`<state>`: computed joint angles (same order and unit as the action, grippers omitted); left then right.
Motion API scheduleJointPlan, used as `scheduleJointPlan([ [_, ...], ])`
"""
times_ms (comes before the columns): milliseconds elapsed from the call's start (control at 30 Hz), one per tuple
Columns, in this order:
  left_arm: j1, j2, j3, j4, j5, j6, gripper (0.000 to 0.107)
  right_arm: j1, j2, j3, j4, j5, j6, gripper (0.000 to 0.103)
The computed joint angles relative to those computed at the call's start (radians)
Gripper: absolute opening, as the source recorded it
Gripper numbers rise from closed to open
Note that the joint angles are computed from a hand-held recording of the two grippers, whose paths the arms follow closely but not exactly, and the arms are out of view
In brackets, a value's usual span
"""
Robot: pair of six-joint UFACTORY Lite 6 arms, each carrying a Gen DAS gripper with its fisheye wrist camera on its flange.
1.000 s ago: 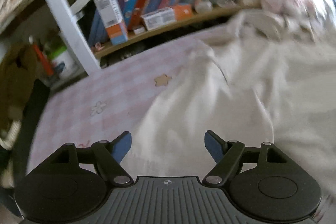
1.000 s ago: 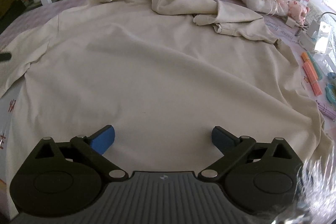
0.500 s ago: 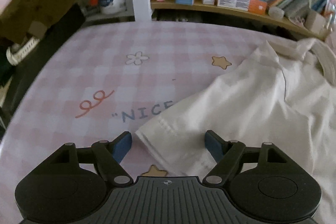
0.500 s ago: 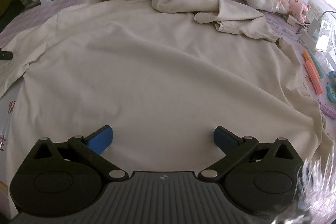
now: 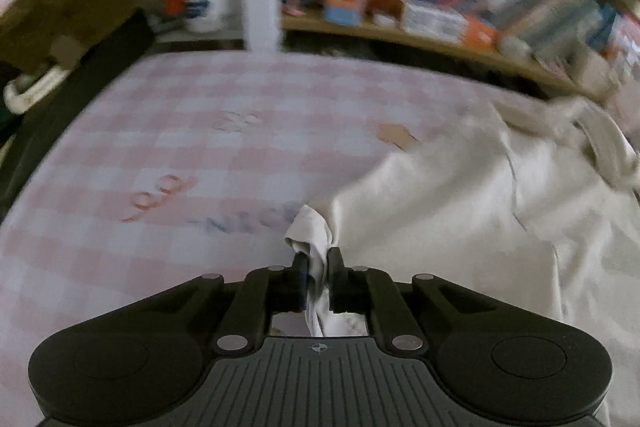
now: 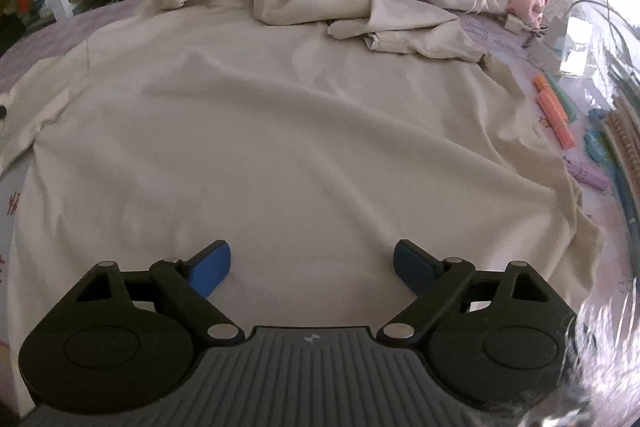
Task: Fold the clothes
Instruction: 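Grasp the sleeve cuff with the left tool and pull it outward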
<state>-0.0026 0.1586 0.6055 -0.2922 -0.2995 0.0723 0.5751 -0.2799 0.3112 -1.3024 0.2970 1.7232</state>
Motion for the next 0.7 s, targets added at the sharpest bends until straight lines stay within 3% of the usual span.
scheduleJointPlan([
  [100,0.126,0.065,0.094,0.2,0.033,-0.133,0.008,0.048,-0.022,0.011,0.141,0.023,-0.106,0.089],
  [233,0.208,0.192,0.267,0.148,0.073,0.048,0.008,0.135,-0.015,0.05,0.271,0.012,-0.189,0.089],
  [367,0.218,0.301,0.414,-0.122,0.097,0.393,0.008,0.206,0.119,0.134,0.163,-0.052,-0.011,0.089],
  [533,0.252,0.34,0.494,-0.349,0.097,0.601,0.009,0.262,0.301,0.269,-0.038,-0.053,0.173,0.091],
  [633,0.258,0.344,0.491,-0.559,0.064,0.826,0.011,0.255,0.312,0.28,-0.168,-0.081,0.283,0.089],
  [700,0.254,0.311,0.445,-0.532,0.047,0.845,0.017,0.261,0.276,0.261,-0.18,-0.061,0.309,0.089],
])
